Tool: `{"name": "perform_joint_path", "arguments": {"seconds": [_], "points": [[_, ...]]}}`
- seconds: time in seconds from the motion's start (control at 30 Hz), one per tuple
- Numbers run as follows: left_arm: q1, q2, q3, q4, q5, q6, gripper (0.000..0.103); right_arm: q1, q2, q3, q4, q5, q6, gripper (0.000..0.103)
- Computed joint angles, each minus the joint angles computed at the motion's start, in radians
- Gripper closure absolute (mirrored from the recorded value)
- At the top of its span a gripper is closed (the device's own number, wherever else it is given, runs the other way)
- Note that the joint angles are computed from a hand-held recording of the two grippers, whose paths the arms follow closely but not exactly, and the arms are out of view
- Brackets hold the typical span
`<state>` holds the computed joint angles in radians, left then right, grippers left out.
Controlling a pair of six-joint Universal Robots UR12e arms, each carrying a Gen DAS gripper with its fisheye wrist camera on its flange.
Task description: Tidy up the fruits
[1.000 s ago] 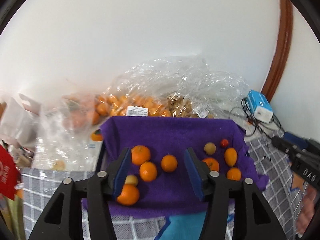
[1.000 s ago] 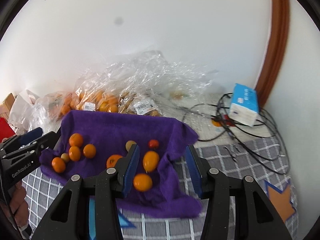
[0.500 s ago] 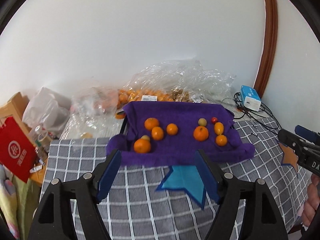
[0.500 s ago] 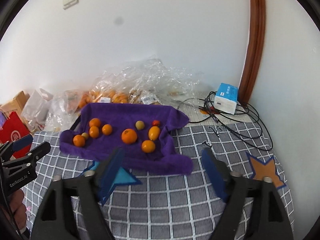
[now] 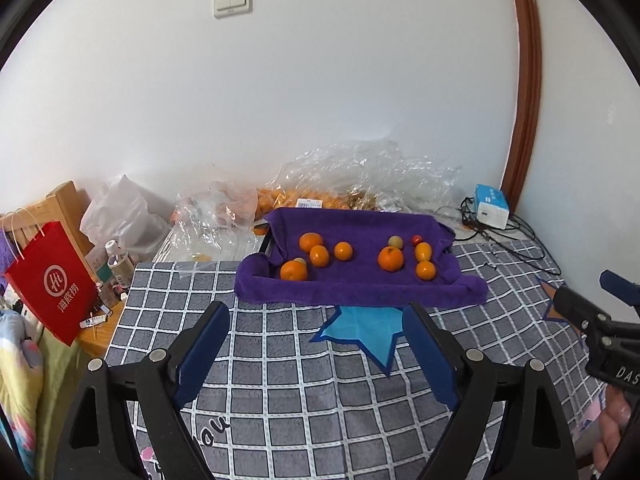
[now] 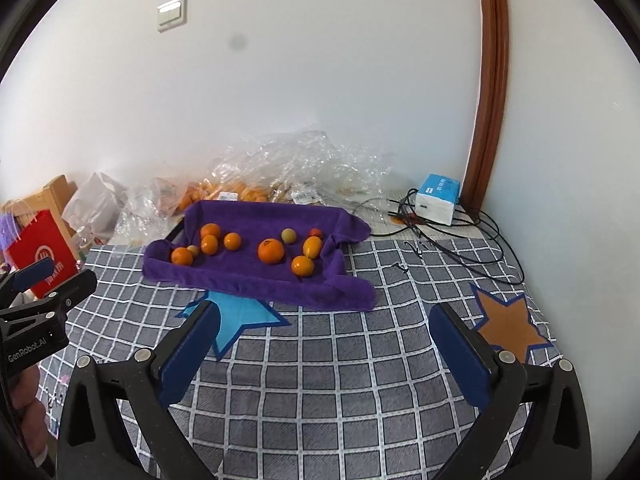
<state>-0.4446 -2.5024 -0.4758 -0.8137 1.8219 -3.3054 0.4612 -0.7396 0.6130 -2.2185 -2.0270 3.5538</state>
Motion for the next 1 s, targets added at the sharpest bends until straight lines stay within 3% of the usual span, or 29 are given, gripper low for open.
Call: {"name": "perform_joint_path", "arguments": {"seconds": [0.2,1.0], "points": [[-0.01,0.02,-0.032,0.035,0.023,0.016,0.014,0.008,-0.025,0.037,-0.026,-0.011,-0.002,0.0],[-0.009,0.022,-0.038,0.02,0.013,0.004,0.013,0.008,-0.032,0.054,-0.044,-0.013,0.014,0.0]]}}
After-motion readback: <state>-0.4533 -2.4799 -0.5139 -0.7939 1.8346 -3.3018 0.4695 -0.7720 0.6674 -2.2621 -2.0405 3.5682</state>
